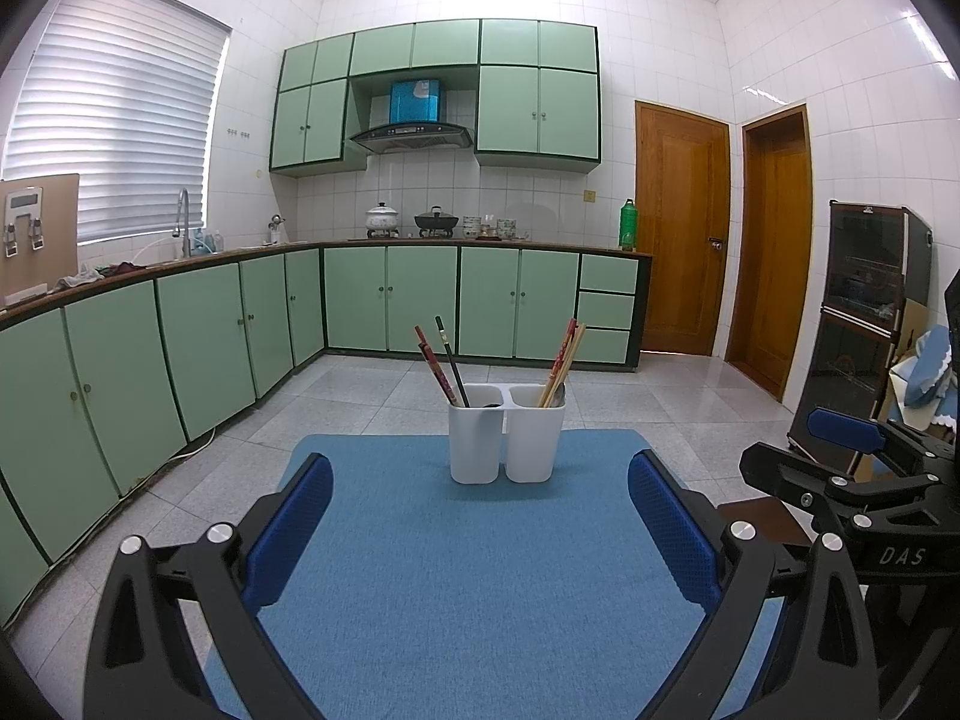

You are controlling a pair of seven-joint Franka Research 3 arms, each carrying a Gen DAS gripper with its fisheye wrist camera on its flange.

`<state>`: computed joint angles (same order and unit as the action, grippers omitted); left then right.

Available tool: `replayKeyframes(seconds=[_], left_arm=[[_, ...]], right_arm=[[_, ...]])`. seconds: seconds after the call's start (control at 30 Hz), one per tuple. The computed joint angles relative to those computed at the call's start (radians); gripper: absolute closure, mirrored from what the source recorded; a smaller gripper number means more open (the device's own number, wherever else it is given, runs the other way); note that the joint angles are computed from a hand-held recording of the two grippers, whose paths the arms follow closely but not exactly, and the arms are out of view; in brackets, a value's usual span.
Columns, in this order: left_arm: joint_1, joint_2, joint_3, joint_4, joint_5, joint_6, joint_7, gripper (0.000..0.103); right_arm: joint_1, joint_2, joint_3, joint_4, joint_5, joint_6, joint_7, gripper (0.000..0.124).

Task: Organize utensils

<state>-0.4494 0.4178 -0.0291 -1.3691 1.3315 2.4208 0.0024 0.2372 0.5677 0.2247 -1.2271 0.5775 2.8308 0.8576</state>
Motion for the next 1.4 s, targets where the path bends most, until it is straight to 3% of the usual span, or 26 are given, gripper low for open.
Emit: replayKeyframes(seconds=[1.4], left_arm=[[0.008, -0.006, -0.004, -0.023, 0.006, 0.009, -0.017, 0.006]], right_arm=[[-0.003, 0.018, -0.001, 0.000, -0.010, 0.004, 0.004, 0.026]])
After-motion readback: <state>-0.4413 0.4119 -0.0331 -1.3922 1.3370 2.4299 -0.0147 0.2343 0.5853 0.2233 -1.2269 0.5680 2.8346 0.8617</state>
